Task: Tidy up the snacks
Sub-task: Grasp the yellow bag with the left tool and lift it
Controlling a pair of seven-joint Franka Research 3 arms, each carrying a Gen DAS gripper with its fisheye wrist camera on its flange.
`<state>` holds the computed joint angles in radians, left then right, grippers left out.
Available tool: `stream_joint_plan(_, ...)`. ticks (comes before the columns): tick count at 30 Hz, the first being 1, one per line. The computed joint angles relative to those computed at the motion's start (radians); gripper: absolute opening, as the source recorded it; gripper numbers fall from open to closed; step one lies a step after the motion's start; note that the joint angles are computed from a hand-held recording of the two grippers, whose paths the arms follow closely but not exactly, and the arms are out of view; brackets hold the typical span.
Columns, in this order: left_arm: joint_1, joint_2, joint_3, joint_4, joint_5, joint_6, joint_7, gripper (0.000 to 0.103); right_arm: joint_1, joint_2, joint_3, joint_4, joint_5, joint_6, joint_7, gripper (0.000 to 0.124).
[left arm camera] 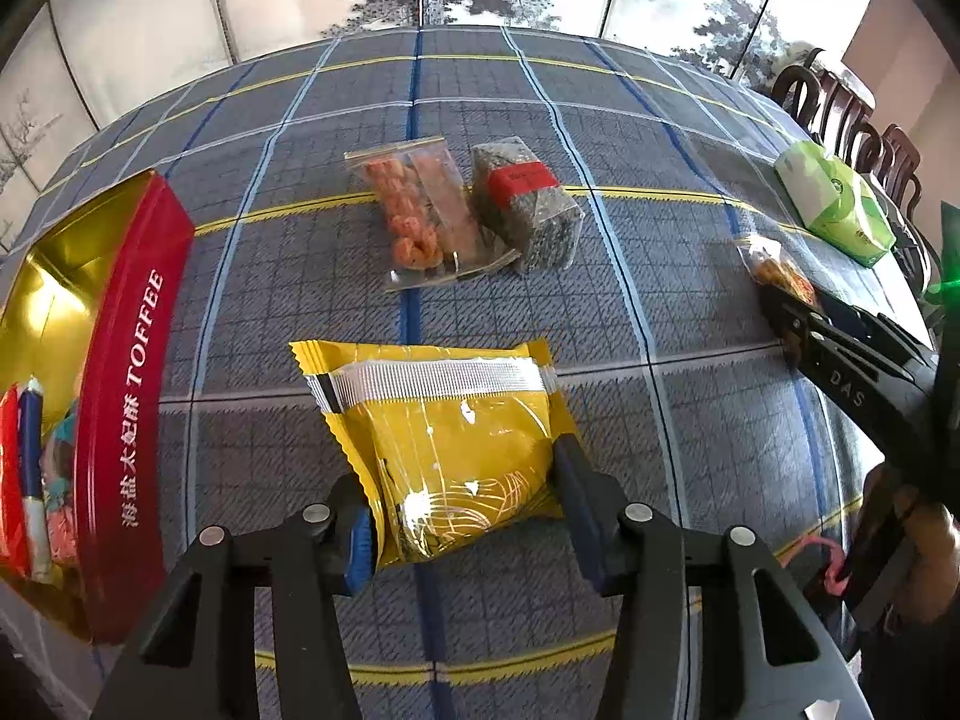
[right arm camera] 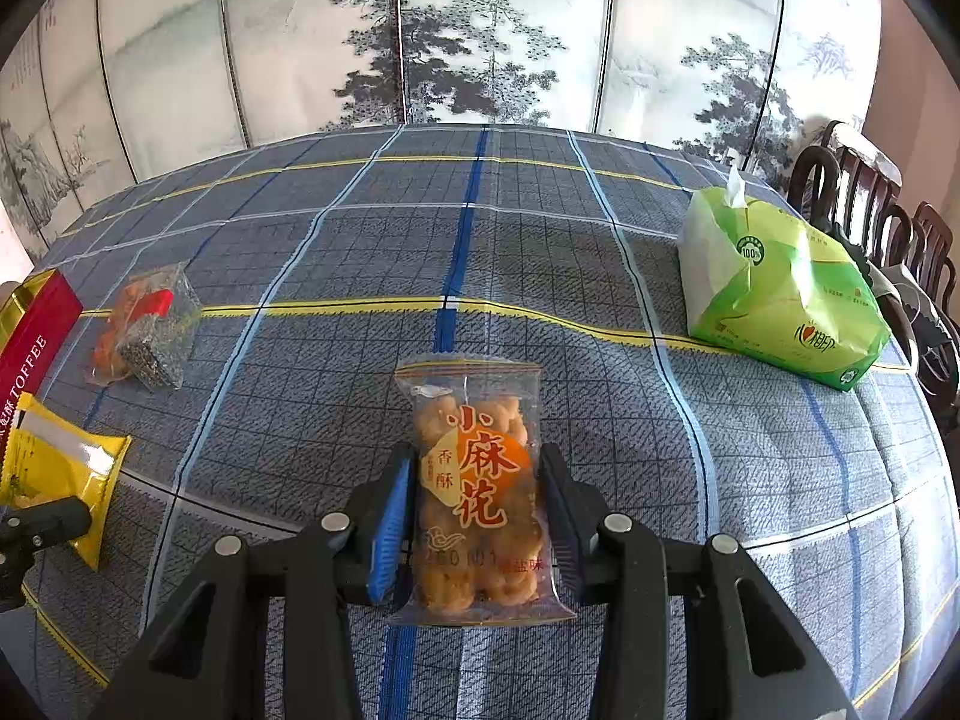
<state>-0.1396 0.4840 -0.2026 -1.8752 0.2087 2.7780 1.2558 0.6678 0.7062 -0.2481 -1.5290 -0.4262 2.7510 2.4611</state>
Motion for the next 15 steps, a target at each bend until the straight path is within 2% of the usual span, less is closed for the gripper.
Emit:
stream_joint_plan(2, 0.010, -0.011, -0.008, -0.016, -0.007, 0.007, 0.011, 0.040, 0.001, 0.000, -0.001, 0.000, 0.000, -0.001, 0.000, 0.042)
stream_joint_plan(8, 0.031, -0.031, -0.018, -0.048, -0.027, 0.018, 0.034, 0.038, 0.002, 0.000, -0.002, 0.001, 0.000, -0.002, 0.000, 0.042)
stream_joint_plan(15, 0.060, -0.057, -0.037, -0.088, -0.062, 0.047, 0.083, 0.029, 0.003, 0.001, -0.001, 0.001, 0.001, -0.002, 0.001, 0.042)
